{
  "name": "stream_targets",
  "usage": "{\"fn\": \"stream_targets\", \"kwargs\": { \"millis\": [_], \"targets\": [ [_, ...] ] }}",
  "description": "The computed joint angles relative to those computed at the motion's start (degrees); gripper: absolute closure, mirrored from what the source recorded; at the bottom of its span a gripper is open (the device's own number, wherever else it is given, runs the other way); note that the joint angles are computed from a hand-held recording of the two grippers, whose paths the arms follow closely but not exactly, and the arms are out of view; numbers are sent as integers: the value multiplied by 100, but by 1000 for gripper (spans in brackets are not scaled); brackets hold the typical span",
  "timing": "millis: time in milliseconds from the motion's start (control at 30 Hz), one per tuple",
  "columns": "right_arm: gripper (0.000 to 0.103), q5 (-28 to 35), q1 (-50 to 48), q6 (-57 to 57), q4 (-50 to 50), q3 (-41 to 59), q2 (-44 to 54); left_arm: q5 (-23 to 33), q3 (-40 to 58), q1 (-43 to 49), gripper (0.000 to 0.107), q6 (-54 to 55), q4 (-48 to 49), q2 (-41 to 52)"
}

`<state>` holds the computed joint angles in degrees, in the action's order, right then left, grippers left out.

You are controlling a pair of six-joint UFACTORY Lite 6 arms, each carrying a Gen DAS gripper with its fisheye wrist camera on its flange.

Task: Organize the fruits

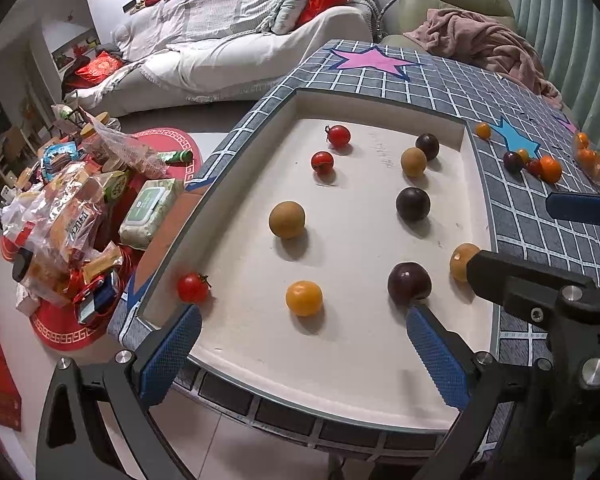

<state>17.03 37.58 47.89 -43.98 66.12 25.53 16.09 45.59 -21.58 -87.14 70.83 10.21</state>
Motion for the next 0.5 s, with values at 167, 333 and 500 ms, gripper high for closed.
{"fn": "stream_targets", "kwargs": {
  "millis": [167, 333, 500],
  "targets": [
    [0, -12, -7, 1, 0, -37, -41, 37, -1, -55, 4, 26, -45, -9],
    [0, -34, -18, -26, 15, -62, -57, 85, 9, -85, 4, 102, -113, -18],
    [0, -43, -14, -30, 29, -78, -66, 61, 9, -75, 4, 162, -213, -20]
  ]
}}
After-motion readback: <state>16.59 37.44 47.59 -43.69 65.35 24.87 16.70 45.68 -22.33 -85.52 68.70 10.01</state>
